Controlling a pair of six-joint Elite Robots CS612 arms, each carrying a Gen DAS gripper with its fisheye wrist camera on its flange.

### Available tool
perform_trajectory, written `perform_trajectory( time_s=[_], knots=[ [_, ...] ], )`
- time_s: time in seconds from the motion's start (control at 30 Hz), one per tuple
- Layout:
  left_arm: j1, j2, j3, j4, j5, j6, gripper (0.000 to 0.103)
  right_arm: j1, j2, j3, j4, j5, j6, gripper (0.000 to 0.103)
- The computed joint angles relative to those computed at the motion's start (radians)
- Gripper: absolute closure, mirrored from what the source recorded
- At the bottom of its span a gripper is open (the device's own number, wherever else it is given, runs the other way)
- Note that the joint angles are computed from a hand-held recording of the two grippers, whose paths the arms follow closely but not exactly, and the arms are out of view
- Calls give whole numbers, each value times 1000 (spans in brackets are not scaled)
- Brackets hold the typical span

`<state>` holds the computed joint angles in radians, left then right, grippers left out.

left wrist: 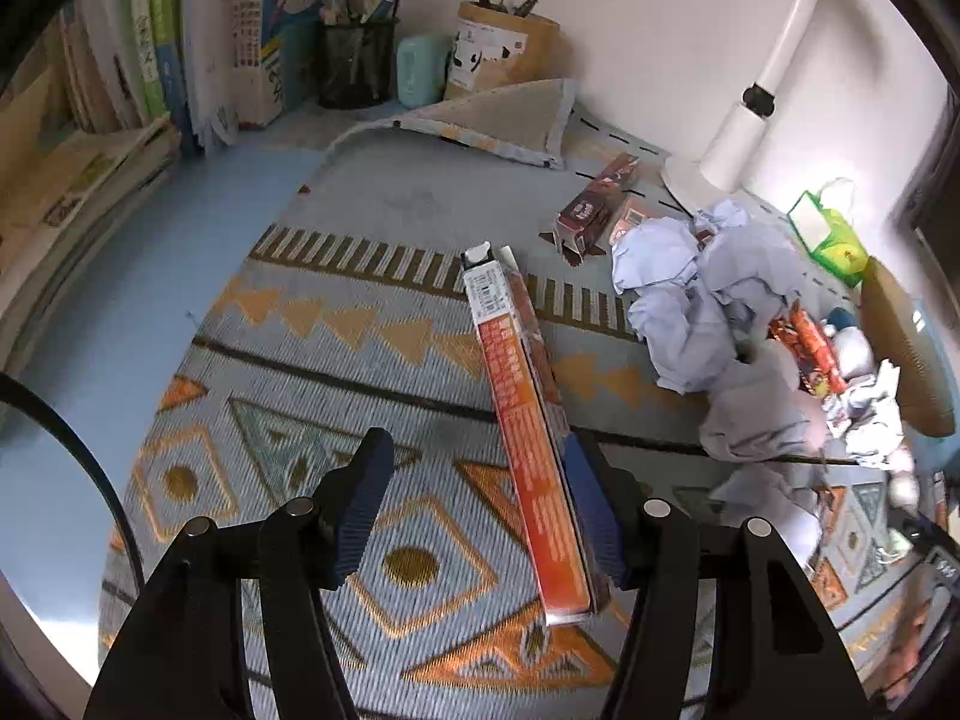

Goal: Organize objects
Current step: 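Grasp the pastel stacked plush toy with the right gripper while the left grasps the orange box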

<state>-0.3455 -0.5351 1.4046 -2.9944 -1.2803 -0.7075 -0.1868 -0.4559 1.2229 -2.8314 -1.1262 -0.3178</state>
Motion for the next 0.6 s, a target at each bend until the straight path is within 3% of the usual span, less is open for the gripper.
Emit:
perform_trajectory(
  time_s=[0.03,0.13,0.23,0.27,0.3,0.37,0.5,0.6],
  knots=[
    [3,5,-10,1,-16,10,46,-10,-32,33,13,9,0,37],
    [4,30,-58,32,-41,21,46,-15,-40,33,50,53,4,28],
    [-14,44,-94,96,56,32,46,-11,-49,41,45,63,-6,28],
    [-17,45,-97,102,71,30,55,-4,-39,28,24,40,-27,28],
    [-19,46,-96,99,79,34,72,-1,-38,23,25,33,-24,28],
    [-20,43,-86,85,82,52,87,6,-40,8,60,-11,-43,28],
    [-9,31,-51,24,30,61,89,26,-26,-10,55,-104,-30,28],
    [0,20,-26,-17,-21,49,89,41,-24,2,9,-165,-27,40]
  ],
)
